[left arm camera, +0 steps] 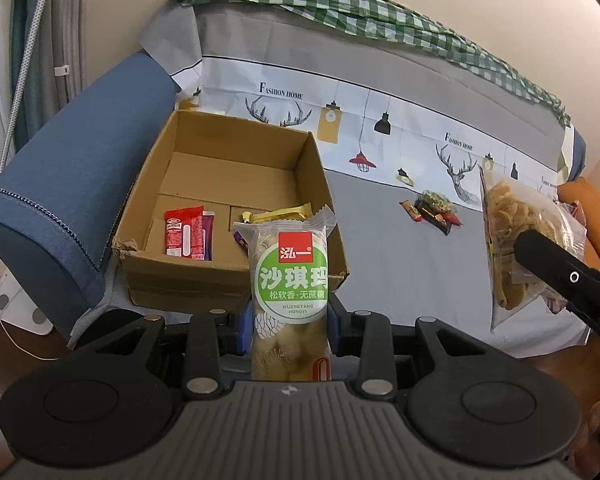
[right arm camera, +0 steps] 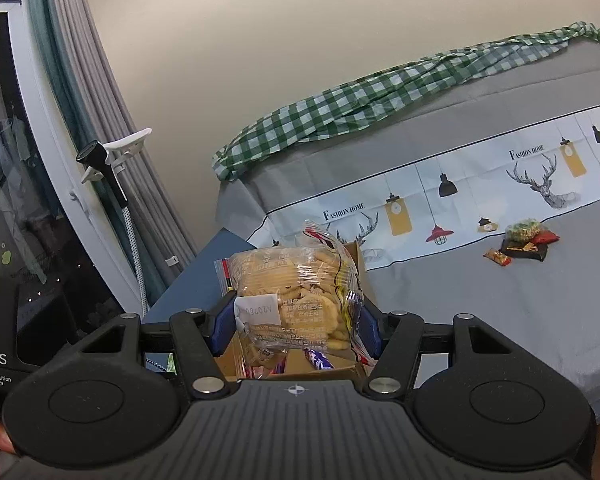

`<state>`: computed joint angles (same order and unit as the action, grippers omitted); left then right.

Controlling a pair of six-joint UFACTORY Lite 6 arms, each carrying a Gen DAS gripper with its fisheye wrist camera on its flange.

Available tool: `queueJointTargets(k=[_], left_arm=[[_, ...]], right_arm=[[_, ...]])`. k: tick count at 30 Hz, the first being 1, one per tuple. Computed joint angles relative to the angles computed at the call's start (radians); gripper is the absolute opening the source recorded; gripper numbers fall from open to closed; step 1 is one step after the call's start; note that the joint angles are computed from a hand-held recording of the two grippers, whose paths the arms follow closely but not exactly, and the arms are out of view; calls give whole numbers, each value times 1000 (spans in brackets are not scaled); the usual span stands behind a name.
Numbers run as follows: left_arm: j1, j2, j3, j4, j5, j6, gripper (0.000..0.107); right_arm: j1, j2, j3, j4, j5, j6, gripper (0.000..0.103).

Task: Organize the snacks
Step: 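Carry the puff bag and cracker bag with both tools over the box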

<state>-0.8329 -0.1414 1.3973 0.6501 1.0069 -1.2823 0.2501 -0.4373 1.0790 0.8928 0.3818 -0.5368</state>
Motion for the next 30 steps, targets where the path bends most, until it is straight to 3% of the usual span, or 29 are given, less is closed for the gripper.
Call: queueJointTargets(k=[20, 30], left_arm=[[55, 21, -12, -26, -41, 7, 39], [161, 13, -27, -77, -97, 84, 39]], right_arm=[[11, 87, 49, -50, 4, 39, 62], [36, 165, 104, -91, -17, 60, 62]])
